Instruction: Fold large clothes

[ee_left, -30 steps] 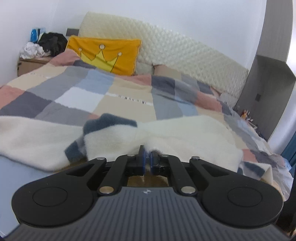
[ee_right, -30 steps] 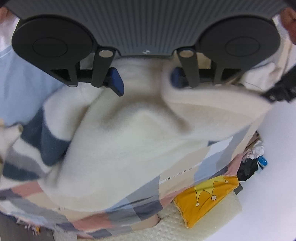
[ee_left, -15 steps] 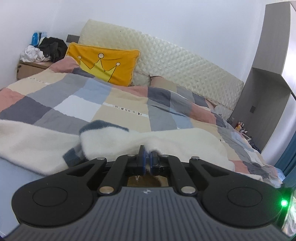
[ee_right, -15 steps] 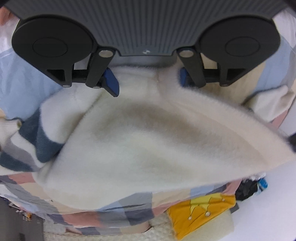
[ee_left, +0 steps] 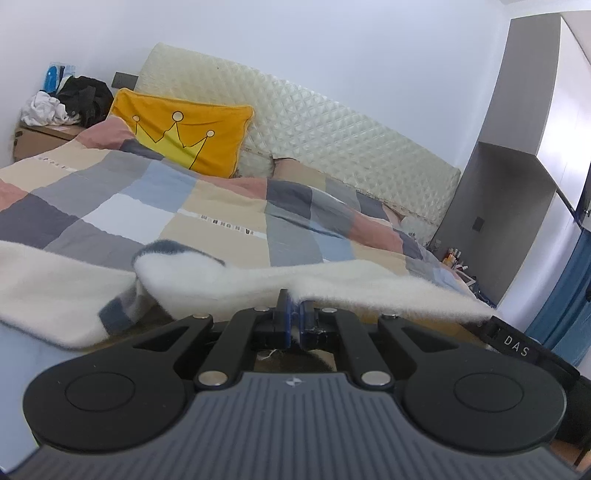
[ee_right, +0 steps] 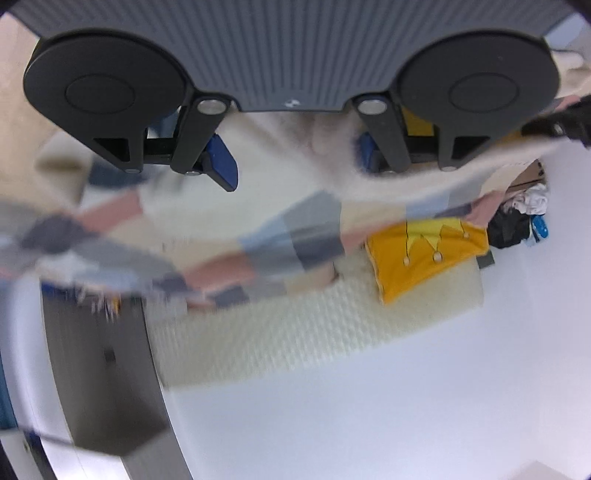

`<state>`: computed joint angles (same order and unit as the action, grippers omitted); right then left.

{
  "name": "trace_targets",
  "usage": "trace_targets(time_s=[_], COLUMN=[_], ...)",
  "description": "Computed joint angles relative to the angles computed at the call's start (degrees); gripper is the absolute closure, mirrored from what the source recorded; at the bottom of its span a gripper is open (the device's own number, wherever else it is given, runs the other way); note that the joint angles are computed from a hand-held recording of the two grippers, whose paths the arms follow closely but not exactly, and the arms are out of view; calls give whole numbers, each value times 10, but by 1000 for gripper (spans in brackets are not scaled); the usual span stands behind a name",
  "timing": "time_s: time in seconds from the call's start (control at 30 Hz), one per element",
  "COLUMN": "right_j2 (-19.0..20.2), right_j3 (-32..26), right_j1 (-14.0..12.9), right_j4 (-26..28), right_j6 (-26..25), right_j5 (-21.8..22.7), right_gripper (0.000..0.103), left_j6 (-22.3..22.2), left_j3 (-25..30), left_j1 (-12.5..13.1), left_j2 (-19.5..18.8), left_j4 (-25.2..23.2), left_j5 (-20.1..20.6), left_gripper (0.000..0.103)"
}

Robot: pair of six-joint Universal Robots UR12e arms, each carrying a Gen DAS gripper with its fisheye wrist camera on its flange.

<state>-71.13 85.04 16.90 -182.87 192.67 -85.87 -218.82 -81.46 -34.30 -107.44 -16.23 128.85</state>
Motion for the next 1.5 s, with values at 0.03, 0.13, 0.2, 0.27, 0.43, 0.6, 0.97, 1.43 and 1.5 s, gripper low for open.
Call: trace_targets(time_s=[0.03, 0.13, 0.2, 0.27, 0.43, 0.6, 0.97, 1.43, 1.5], right_j2=[-1, -3, -6, -10, -6, -6, -25, -19, -19], right_j3=[0, -6, -7, -7, -27, -28, 8, 8, 8], right_j1=[-1, -6, -8, -13, -21, -26, 12, 25, 25], right_j4=[9, 64, 108, 160, 309, 376, 181, 119, 121], right_j6=[2, 22, 39, 65, 102, 134, 57, -33, -34], right_j5=[4, 20, 36, 66, 128, 179, -23, -65, -61], right_gripper=[37, 37, 36, 35, 32, 30, 30, 70, 78], left_j6=[2, 4, 1, -4, -16, -19, -44, -82, -75], left_j3=[-1, -4, -5, -6, -10, -9, -11, -18, -14], left_j1=[0, 2, 2, 3, 6, 6, 9, 34, 34], left_j2=[0, 0, 1, 1, 5, 4, 8, 9, 5], left_j4=[2, 9, 9, 5, 1, -1, -27, -115, -125], left_j5=[0, 1, 2, 4, 8, 7, 4, -103, -101], left_gripper=[98, 98, 98, 98, 98, 98, 98, 90, 84])
